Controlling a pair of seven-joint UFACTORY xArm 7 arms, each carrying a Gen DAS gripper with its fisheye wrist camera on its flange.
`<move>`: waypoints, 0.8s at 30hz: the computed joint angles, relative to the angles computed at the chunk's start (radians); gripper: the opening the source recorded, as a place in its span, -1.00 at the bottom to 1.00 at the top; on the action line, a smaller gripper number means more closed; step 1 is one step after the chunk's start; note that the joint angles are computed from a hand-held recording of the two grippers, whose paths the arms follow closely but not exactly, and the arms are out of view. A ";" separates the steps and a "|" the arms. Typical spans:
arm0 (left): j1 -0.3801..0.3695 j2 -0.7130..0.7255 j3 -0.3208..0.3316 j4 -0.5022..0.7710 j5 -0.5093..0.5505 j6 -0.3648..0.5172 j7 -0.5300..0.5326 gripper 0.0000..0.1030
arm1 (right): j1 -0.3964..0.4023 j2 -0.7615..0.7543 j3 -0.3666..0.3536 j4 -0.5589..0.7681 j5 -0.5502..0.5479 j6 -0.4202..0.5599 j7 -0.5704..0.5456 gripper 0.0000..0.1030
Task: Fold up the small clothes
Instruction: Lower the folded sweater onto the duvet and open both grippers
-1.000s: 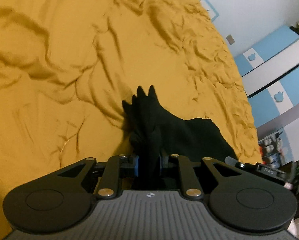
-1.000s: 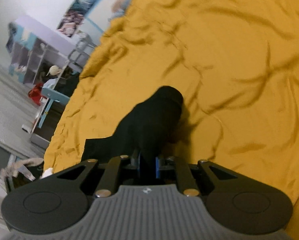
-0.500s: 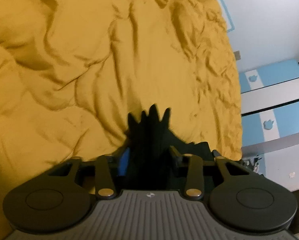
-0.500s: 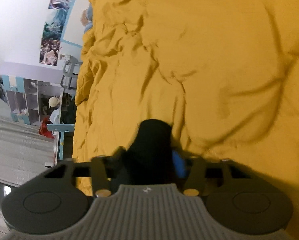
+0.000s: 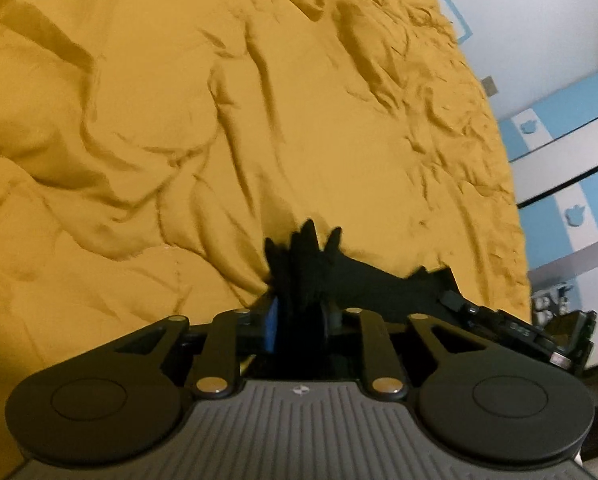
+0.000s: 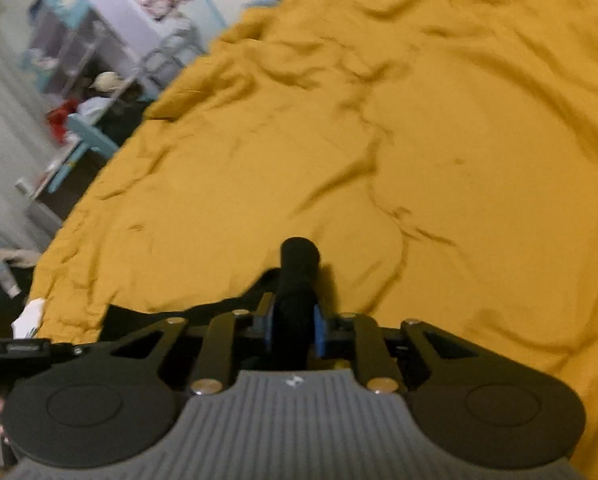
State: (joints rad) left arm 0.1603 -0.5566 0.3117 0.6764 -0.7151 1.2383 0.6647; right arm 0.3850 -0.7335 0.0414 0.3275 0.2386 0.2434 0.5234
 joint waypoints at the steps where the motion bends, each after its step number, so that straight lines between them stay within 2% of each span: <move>1: 0.007 -0.013 -0.011 0.005 0.016 -0.008 -0.010 -0.41 | -0.032 -0.030 0.031 -0.015 -0.013 0.008 0.023 -0.45; 3: 0.015 -0.045 -0.016 0.010 0.042 -0.020 -0.015 -0.41 | -0.104 -0.099 0.096 0.002 -0.064 0.100 0.074 -0.41; 5: 0.018 -0.089 -0.010 0.013 0.069 -0.023 -0.011 -0.41 | -0.117 -0.161 0.115 0.023 -0.103 0.193 0.085 -0.41; 10: 0.008 -0.243 -0.006 0.018 0.157 0.014 -0.008 -0.44 | -0.061 -0.299 0.160 0.101 -0.140 0.426 0.092 -0.42; 15: -0.032 -0.440 -0.010 0.005 0.247 0.099 -0.015 -0.55 | 0.025 -0.395 0.267 0.187 -0.130 0.627 0.140 -0.42; 17: -0.047 -0.530 -0.007 -0.013 0.276 0.142 -0.015 -0.59 | 0.049 -0.412 0.329 0.211 -0.131 0.678 0.170 -0.42; 20: -0.063 -0.667 -0.012 -0.071 0.340 0.192 0.011 -0.80 | 0.080 -0.441 0.422 0.203 -0.135 0.719 0.240 -0.43; 24: -0.052 -0.806 -0.038 -0.186 0.441 0.188 0.045 -0.87 | 0.117 -0.432 0.524 0.159 -0.175 0.752 0.320 -0.44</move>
